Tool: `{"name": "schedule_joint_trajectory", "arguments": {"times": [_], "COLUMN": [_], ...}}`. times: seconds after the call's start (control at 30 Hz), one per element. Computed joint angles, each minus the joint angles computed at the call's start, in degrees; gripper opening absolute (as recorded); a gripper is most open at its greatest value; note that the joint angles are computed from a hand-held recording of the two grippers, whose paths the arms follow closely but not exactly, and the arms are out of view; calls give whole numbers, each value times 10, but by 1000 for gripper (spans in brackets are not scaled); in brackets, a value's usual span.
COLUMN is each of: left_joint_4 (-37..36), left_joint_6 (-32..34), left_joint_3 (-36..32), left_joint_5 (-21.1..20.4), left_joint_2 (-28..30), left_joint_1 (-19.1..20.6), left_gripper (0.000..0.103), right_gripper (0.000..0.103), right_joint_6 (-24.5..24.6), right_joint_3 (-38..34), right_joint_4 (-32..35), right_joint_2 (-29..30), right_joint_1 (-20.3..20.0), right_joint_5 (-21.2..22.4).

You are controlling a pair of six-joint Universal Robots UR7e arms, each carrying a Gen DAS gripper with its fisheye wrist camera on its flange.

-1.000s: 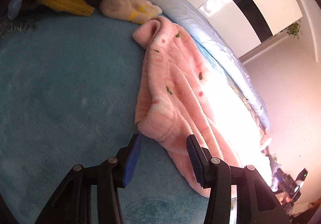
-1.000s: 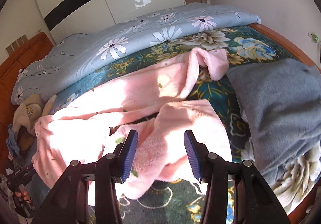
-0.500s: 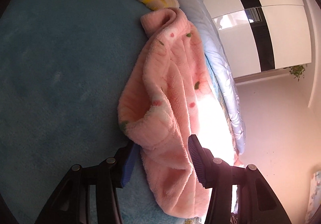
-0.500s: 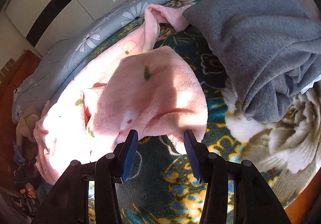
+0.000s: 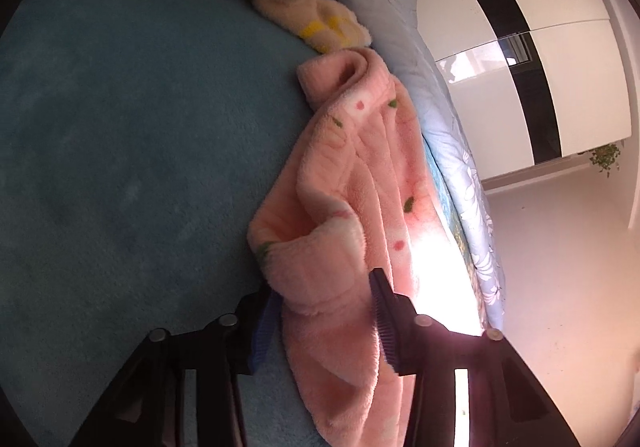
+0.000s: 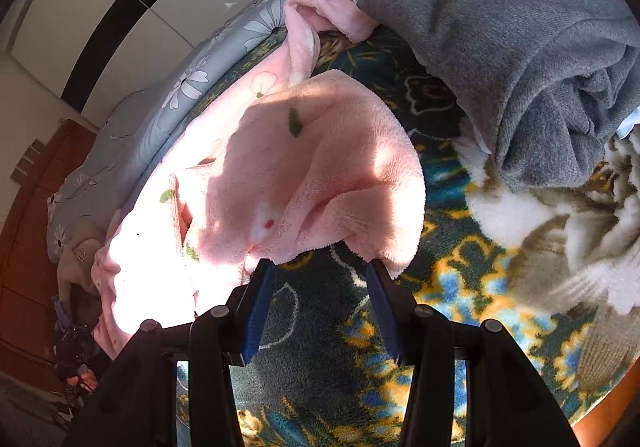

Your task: Fold clothes

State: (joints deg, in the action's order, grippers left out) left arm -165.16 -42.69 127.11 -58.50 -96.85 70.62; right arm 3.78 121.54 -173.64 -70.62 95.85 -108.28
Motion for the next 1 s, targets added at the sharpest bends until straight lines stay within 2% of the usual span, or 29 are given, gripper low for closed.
{"name": "schedule_joint_trajectory", "arguments": {"times": [0.1, 0.2, 0.27, 0.37, 0.5, 0.6, 0.63, 0.73, 0.9, 1.0], "left_joint_4": [-6, -15, -20, -27, -24, -19, -15, -7, 16, 32], "left_joint_6": [7, 12, 16, 29, 61, 83, 90, 100, 118, 121], "left_joint_3": [-4, -4, -5, -7, -15, -19, -21, -33, -54, -41], "left_joint_5": [-17, -27, -22, 9, 64, 90, 101, 104, 102, 86], "left_joint_2": [3, 7, 4, -9, -38, -66, -74, -87, -93, -126], "left_joint_1": [7, 9, 11, 2, -15, -17, -18, -11, 1, 16], "left_gripper": [20, 13, 11, 10, 9, 9, 9, 9, 9, 9], "right_gripper": [49, 49, 49, 49, 49, 49, 47, 11, 9, 9], "right_joint_6": [12, 37, 61, 85, 93, 108, 110, 103, 44, 13], "right_joint_3": [9, 16, 16, 9, -2, -6, -6, -20, -60, -78], "right_joint_4": [-18, -39, -58, -79, -104, -122, -127, -120, -99, -107], "right_joint_2": [-3, -2, 9, 23, 38, 46, 47, 48, 32, 13], "right_joint_1": [-11, -26, -32, -31, -22, -21, -21, -10, 28, 51], "right_joint_5": [25, 63, 79, 76, 55, 56, 57, 50, 24, 14]}}
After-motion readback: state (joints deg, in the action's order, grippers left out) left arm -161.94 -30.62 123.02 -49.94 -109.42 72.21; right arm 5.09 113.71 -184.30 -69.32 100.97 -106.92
